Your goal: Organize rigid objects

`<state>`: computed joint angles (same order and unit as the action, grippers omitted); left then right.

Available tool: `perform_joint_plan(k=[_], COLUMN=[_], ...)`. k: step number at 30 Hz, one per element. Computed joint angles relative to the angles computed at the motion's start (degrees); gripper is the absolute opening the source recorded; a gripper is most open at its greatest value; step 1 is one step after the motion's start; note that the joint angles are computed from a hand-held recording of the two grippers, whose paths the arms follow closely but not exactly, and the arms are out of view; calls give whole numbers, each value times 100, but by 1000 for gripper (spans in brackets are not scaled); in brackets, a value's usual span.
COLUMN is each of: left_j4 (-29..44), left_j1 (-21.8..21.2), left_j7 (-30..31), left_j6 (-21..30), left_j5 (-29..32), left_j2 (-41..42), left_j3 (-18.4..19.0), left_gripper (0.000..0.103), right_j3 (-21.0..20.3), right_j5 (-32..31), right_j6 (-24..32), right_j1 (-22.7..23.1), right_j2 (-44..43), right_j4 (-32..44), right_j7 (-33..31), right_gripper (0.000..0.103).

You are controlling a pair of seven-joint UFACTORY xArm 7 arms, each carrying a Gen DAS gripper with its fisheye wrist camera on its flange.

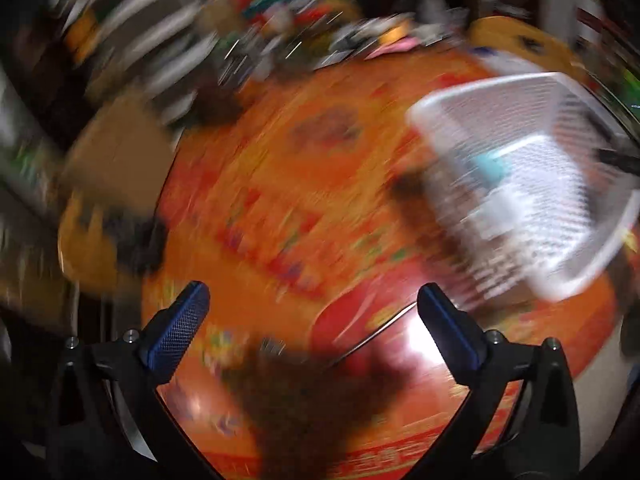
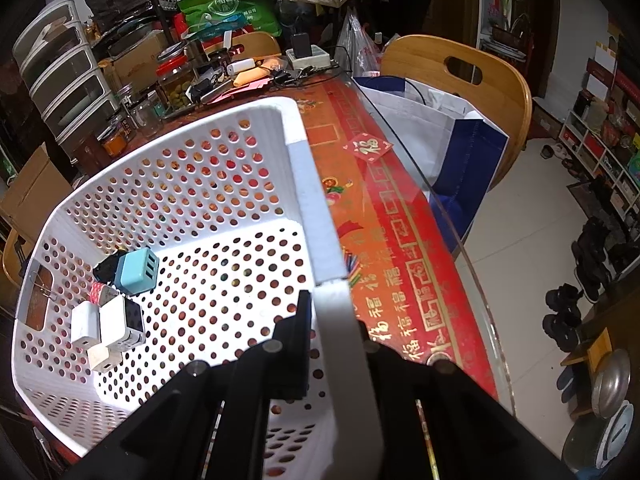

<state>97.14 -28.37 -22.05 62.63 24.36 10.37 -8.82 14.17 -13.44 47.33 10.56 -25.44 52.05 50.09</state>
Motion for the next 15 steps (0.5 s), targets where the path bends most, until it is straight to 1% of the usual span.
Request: perform_joint_plan(k=[1,3,4,5,7,9,10,12,13,14,15], left_j4=[-254,-713,-914,-1007,-1146,-1162,-1178,-1203,-1164,-1186,-1195], left_j1=[107,378,472,563,680,652,651,616,600,596,592], left_j7=[-127,-216,-255,-256,-259,-351,-342,-383,-395,-401,-420], left_j6=[-41,-162,-218,-248,-287,-328,-325,-364,-351,-368,-366], left_j5=[-135,-588,-744,-868,-1024,-1037,-1057,-1036,-1024,-1029,-1040], left_j2=[-67,-162,-219,-212,-161,-3,23,57,81,63,46], left_j3=[69,150,160,173,174,124,116,100,98,100,101], left_gripper=[102,89,77,75,75,75,73,67,63,57,54], right_j3=[-5,-11,-14,-15,-13,-13,-19,-18,-19,-19,-18], right_j5=[3,9,10,10,8,13,14,20,16,15,16], right_j6=[-1,13,18,31,38,21,21,27,29,33,44], right_j1=[6,12,13,15,16,17,15,15,14,15,15], right_j2=[-3,11,16,23,23,16,18,21,18,16,15], right_j4=[-1,16,22,32,36,28,29,35,32,30,33], right_j7=[-11,-34,-43,-51,-49,-35,-41,-35,-39,-42,-43], right_gripper=[8,8,8,8,8,8,8,8,8,8,8])
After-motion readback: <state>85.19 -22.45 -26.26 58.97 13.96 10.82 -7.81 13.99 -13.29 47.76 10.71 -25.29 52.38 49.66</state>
